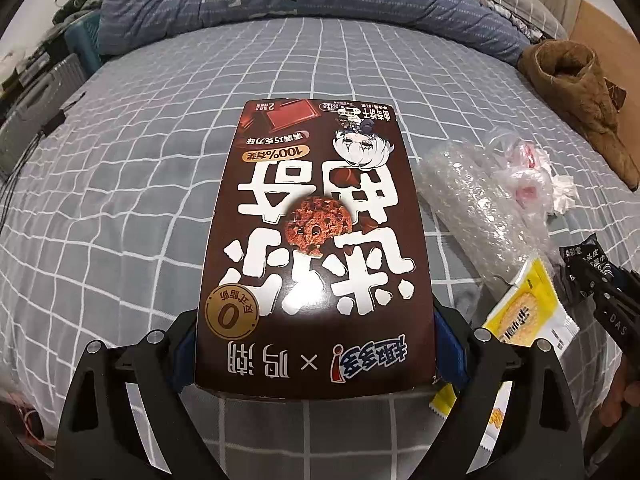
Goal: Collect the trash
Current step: 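Lift the brown box and black packet and carry both over the trash bin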
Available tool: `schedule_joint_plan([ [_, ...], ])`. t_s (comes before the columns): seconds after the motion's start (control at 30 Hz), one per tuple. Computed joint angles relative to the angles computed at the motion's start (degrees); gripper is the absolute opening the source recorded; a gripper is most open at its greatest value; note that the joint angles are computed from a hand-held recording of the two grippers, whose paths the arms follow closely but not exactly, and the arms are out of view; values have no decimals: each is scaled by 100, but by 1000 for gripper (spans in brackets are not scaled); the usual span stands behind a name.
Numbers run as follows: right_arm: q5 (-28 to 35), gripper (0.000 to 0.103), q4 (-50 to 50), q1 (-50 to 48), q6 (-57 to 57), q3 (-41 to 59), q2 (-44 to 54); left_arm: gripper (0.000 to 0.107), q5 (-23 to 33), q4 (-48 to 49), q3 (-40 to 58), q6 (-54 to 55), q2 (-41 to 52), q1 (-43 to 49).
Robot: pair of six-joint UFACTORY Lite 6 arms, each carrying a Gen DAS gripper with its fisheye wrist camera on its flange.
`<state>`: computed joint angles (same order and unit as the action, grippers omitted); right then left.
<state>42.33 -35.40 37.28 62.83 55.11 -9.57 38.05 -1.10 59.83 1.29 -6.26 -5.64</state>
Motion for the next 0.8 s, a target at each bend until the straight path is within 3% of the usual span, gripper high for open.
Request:
schedule_joint_plan([
  [0.8,1387,38,-186,1223,725,338,-763,88,-114,86,-119,-16,-124,-10],
])
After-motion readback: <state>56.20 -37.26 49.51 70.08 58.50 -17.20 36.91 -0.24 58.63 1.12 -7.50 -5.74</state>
